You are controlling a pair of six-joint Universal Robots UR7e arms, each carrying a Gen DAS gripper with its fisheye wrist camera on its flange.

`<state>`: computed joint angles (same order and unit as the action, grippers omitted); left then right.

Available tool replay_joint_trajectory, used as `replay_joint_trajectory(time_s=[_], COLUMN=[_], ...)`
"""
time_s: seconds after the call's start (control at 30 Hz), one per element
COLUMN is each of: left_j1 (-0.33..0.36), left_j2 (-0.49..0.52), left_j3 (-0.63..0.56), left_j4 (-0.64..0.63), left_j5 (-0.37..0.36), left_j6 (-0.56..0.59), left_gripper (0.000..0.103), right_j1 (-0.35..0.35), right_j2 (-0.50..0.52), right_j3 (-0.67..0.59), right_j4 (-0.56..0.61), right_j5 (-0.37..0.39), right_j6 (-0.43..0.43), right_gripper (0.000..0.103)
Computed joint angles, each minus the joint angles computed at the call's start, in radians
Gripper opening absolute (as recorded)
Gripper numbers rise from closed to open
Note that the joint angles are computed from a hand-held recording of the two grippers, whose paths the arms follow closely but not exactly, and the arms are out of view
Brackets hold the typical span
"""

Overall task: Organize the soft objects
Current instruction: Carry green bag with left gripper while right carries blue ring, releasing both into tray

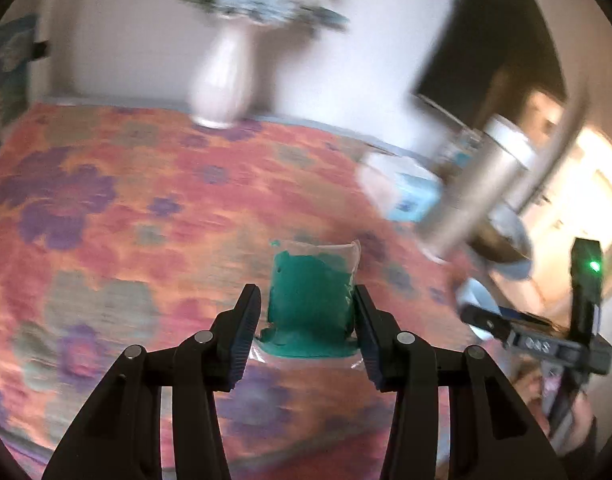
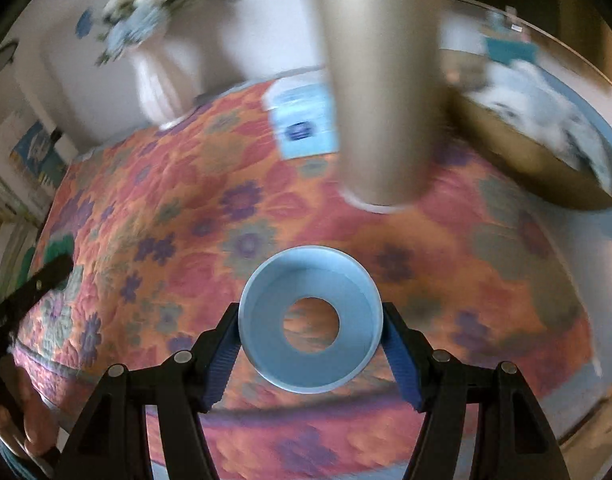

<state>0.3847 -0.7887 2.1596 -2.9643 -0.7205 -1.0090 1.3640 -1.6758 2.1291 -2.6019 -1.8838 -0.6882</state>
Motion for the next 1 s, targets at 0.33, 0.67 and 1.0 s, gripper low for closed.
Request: replay_joint_trajectory(time_s=[0.33,0.67,1.0], left_j1=[-0.014,-0.035,0.015], left_j2=[0.102,0.323,0.696], left_j3=[-0.150,-0.615,-1.313], left_j4=[-0.049,0.135,0.570], left_j5=[-0.111,-0.110,0.087], left_j6=[0.137,0.418,0.377], left_gripper=[0.043,0.043,0.043], right_j1=[-0.099,-0.114,-0.074], right_j2=[-0.113,-0.075,0.218], right_j3=[-0.063,-0.250,-0.651], right_j4=[0.049,0.032,0.074], right_j5=[0.142,0.242,0.164], right_j6=[-0.027,0.024,0.135], right_gripper=[0.066,0.066,0.066])
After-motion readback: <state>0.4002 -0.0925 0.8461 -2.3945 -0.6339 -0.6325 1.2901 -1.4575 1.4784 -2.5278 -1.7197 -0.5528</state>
